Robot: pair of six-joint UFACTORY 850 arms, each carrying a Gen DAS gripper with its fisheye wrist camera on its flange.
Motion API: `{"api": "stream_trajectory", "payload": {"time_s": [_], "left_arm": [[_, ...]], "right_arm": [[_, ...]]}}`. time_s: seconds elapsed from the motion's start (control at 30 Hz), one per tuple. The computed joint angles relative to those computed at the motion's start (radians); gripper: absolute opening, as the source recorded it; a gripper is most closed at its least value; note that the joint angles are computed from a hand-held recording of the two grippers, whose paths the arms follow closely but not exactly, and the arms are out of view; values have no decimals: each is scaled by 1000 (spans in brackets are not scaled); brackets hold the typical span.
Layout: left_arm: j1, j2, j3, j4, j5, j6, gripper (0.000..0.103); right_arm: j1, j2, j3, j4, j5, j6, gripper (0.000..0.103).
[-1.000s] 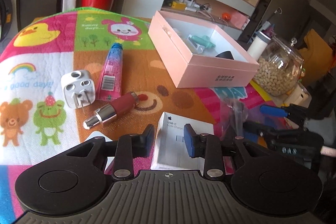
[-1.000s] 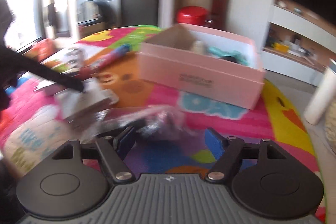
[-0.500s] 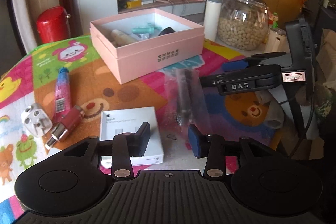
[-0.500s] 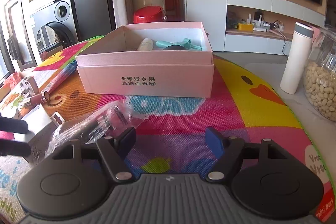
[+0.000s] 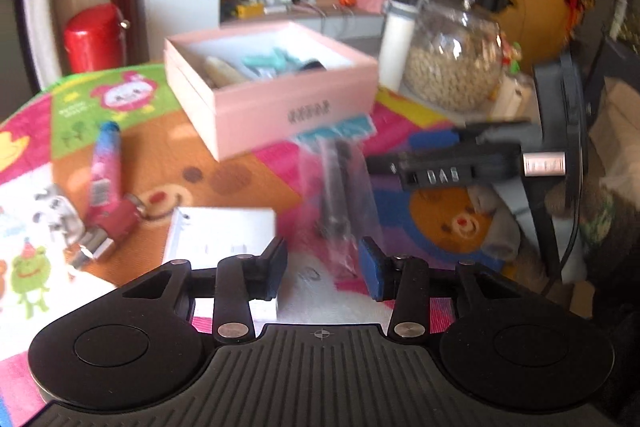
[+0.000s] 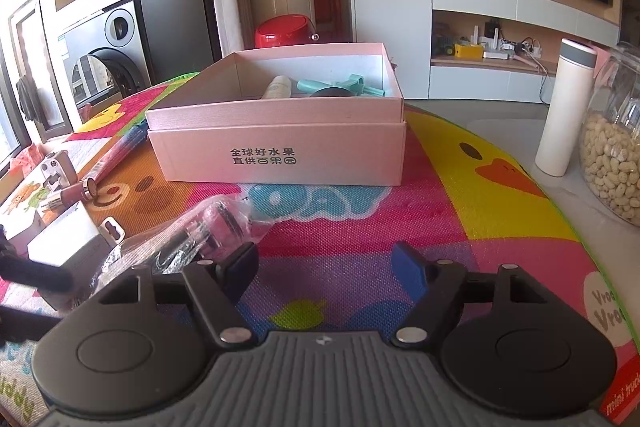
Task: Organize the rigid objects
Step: 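Grasp the white USB-C cable box with the left tool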
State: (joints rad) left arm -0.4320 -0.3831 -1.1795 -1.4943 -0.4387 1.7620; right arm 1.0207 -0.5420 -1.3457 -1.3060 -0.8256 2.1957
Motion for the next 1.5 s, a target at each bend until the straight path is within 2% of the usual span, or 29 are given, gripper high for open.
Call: {"api": "stream_trajectory", "payload": {"time_s": [0.07,0.13,0.23,0.47,0.53,0.63,0.67,0.8,0.83,0.93,1.0,1.07,1.17,1.23,1.4,1.47,1.5], "left_arm": [[6,6,3,-52,28,48,45],[6,-5,-12,22,56,-21,45],[7,-8,-5,8,60,29,45],[9,-20,-8,-8,3,39,68],[7,-20,-5,-28,-2,63,70],[11,-14,0,-43,-9,69,67],[14,-8,6,-67,-8,87,66],[11,22,39,-335,87,324,66],[15,19,36,-356,97,328,66],[36,-7,6,-317,108,198,65],[56,-26,-15,-208,62,37,65],[66,-38,-23,-155,7,-24,66],[46,-32,-11,-158,15,57,66],[26,-28,4,-221,35,176,66],[-26,-14,45,-507,127,592,66],[-31,-12,50,-531,132,624,69],[-27,-15,45,-490,124,578,71]], "right_arm": [[0,-2,-3,2,1,-4,75],[0,-4,-7,6,1,-11,76],[0,-4,-8,6,0,-12,76],[0,-8,-15,17,0,-35,78],[-1,-8,-14,17,1,-35,78],[-1,-8,-14,17,1,-36,78],[-1,-8,-14,17,1,-36,78],[0,-8,-14,14,3,-31,78],[0,-8,-14,14,3,-32,79],[-1,-9,-16,15,5,-35,79],[-1,-9,-15,14,5,-33,79],[-1,-10,-16,15,5,-35,79],[-2,-9,-15,15,7,-39,80],[-2,-9,-15,15,8,-40,80],[-2,-9,-15,15,8,-40,81],[-3,-9,-15,15,11,-42,82],[-3,-9,-15,14,13,-44,82]]}}
